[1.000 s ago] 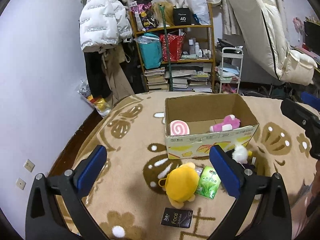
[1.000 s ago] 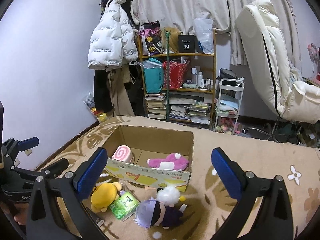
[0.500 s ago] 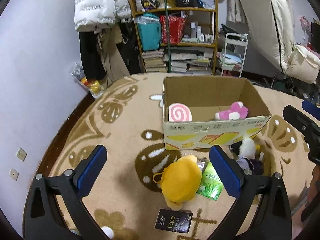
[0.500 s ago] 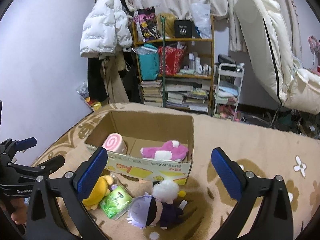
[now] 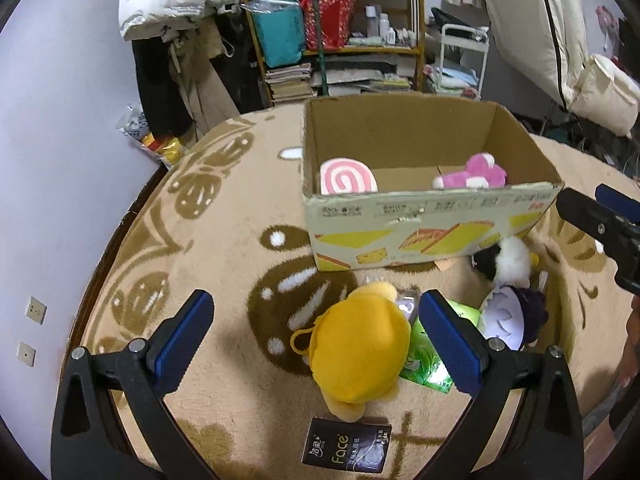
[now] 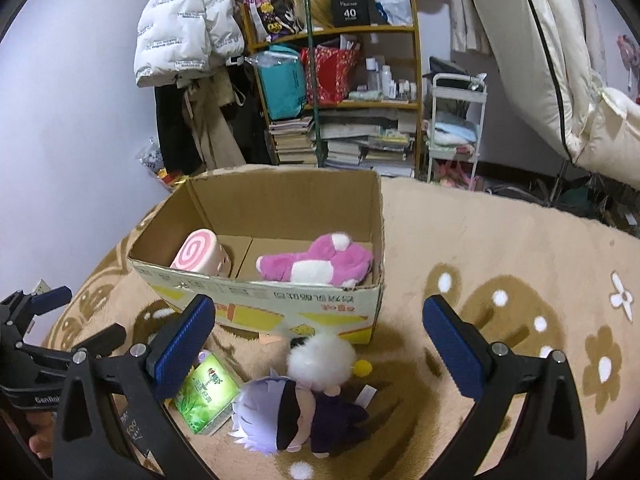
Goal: Organize soft objects
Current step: 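Withdraw both tools from the box back toward the remaining items, then grasp the yellow plush with the left tool while the right tool grasps the white-haired doll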
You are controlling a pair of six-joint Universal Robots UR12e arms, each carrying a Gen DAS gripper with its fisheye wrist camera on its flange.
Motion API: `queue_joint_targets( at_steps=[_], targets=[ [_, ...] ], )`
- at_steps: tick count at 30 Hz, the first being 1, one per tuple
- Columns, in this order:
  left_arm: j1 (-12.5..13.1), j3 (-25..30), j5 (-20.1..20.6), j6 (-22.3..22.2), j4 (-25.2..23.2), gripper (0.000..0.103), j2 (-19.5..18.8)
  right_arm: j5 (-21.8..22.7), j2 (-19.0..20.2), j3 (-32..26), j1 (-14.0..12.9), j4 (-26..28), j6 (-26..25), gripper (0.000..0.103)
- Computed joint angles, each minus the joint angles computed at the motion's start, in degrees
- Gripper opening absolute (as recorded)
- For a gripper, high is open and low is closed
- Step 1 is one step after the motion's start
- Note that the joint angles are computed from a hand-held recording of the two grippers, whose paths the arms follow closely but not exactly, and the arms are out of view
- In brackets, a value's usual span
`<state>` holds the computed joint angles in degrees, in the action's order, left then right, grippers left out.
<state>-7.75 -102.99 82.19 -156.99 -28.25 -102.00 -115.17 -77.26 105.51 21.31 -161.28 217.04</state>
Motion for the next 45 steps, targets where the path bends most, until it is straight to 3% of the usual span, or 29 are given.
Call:
queue_joint_targets(
  at_steps=[8, 20, 31, 45],
  targets=[
    [0.3, 0.4, -1.9, -0.2, -2.1, 0.101, -0.7, 1.8, 0.4, 0.4, -0.9, 1.5, 2.5, 0.103],
    [-0.4, 1.6, -0.1, 1.0, -6.6, 0.101, -2.2, 6.1, 1.5, 0.3, -2.3, 4.8, 4.7, 0.103],
    [-1.4, 1.4, 2.2, 3.7, -7.1, 0.101, -2.8, 8.4, 1.8, 0.6, -2.9, 5.3, 6.6, 0.103],
    [-1.6, 2.7, 4.4, 2.5, -11.8, 0.101, -4.0, 12.9, 2.9, -0.5, -3.6, 10.4, 6.5, 0.103]
  ],
)
